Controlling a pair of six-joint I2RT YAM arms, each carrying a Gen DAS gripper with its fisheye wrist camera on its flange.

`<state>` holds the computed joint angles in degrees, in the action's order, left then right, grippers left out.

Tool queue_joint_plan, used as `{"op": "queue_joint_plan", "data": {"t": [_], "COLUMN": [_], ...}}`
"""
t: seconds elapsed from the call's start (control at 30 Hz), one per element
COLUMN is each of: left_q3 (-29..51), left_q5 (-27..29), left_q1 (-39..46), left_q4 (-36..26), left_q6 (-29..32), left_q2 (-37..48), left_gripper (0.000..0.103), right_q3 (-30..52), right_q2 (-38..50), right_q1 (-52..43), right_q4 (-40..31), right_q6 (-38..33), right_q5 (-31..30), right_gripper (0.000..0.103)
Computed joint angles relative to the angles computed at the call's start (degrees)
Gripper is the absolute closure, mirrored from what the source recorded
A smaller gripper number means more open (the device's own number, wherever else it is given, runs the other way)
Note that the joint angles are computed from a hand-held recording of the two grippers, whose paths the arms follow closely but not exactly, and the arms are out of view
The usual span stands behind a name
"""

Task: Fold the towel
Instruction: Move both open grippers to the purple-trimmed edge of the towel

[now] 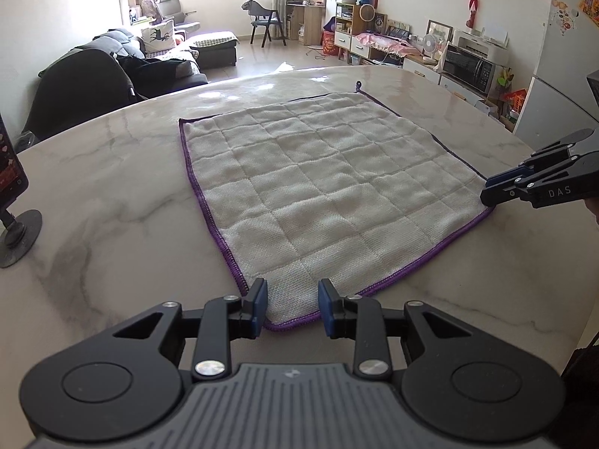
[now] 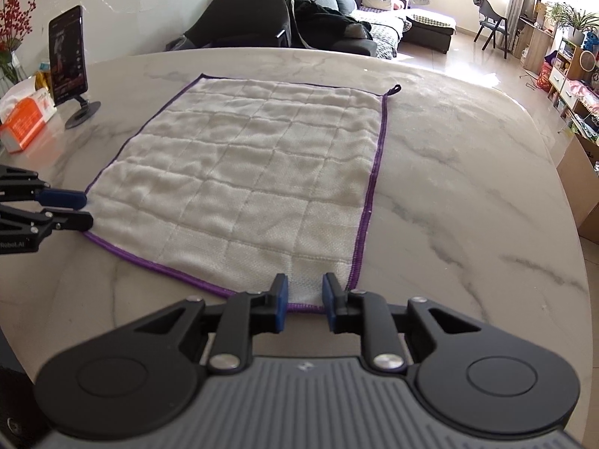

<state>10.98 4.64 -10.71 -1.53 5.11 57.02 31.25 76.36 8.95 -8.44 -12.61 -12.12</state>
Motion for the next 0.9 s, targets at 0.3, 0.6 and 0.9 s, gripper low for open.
{"op": "queue_joint_plan", "data": {"t": [0.3,0.6,0.9], "left_q3": [-0.6,-0.8,-0.2], "left_q5": [1.3,2.2,-0.5], "left_q1": [1.7,2.7,1.5], "left_q4": [0.1,-1.7,-8.1], "left_q6": [0.7,0.9,1.7], "left_q2": [-0.6,-2.5,-4.9], "left_gripper": [0.072,0.072,0.009], "right_q3": [-0.4,-0.5,0.1], "right_q2": [-1.1,-0.6,-0.3], "right_q1": [-2.1,-5.1,-5.6], "right_q4": [-1.1,-1.1,-2.0], "right_q6": [-0.9,-1.3,-2.6], "right_q5": [-1.4,-2.5,-2.1], "right_gripper": [0.081,0.067,0.058]}}
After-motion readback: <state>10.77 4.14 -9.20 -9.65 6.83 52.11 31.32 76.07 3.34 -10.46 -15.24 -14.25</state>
